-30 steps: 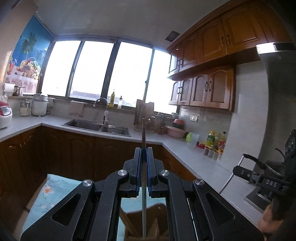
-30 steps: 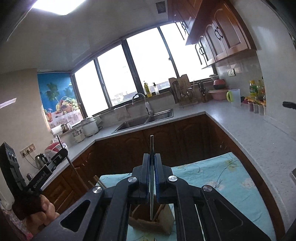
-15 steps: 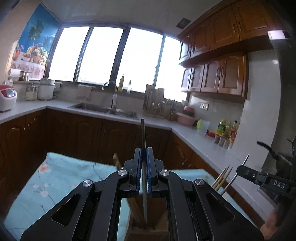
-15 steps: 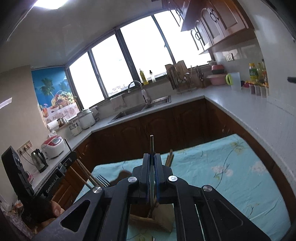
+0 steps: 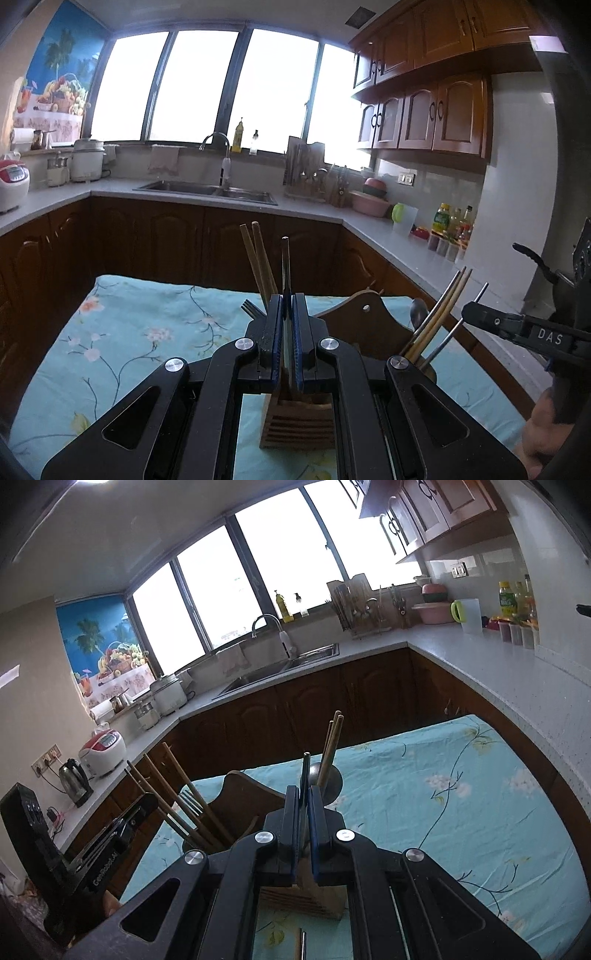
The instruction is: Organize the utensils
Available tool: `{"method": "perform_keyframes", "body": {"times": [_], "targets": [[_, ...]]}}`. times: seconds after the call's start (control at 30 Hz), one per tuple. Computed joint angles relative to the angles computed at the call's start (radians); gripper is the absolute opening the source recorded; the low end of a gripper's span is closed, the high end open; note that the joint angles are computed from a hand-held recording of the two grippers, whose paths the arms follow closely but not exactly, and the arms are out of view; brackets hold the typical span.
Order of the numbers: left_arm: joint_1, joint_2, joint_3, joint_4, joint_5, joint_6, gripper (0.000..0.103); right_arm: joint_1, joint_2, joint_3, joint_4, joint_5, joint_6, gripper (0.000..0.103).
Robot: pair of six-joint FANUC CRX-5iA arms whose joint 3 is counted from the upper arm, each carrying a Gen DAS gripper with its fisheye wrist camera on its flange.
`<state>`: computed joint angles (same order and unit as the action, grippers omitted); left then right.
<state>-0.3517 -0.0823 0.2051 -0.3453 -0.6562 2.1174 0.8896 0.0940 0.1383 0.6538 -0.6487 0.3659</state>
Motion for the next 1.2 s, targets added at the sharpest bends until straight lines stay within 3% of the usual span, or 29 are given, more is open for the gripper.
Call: {"method": "perform_keyframes", "body": {"times": [0.3, 0.47, 0.5, 0.6, 0.7, 0.77, 0.83, 0.9, 0.97, 1.0, 1.2], "targets": [[0.005, 0.008, 0.013, 0.014, -0.021, -0.002, 0.005, -0.006, -0.002, -0.001, -0.021, 0.011, 0.013, 0.005], [0.028, 0.005, 0.007, 0.069, -0.039, -0.01, 0.005, -0.014, -0.012, -0.015, -0.044, 0.037, -0.004, 0.012], [0.037, -0.001, -0.006, 0.091, -0.03, -0.016, 0.005, -0.014, -0.016, -0.02, -0.042, 0.038, -0.017, 0.015], [0.038, -0.016, -0.019, 0.092, -0.03, -0.003, 0.006, -0.015, -0.042, -0.065, 0.018, 0.056, -0.087, 0.042], [0.036, -0.035, -0.036, 0.087, -0.035, 0.009, 0.009, -0.014, -0.079, -0.12, 0.087, 0.078, -0.168, 0.05], [0.036, -0.052, -0.054, 0.091, -0.038, 0.024, 0.018, -0.015, -0.102, -0.153, 0.12, 0.09, -0.208, 0.056], [0.029, -0.069, -0.068, 0.073, -0.046, 0.055, 0.029, -0.014, -0.125, -0.19, 0.153, 0.1, -0.25, 0.071], [0.011, -0.091, -0.082, 0.024, -0.071, 0.111, 0.046, -0.012, -0.147, -0.224, 0.177, 0.11, -0.289, 0.076], [-0.006, -0.118, -0.106, -0.006, -0.091, 0.149, 0.051, -0.006, -0.174, -0.265, 0.185, 0.122, -0.319, 0.079], [-0.012, -0.127, -0.115, -0.015, -0.104, 0.161, 0.058, -0.001, -0.184, -0.28, 0.189, 0.12, -0.329, 0.08], [-0.05, -0.225, -0.219, -0.037, -0.155, 0.227, 0.066, 0.08, -0.257, -0.386, 0.25, 0.033, -0.392, 0.083]]}}
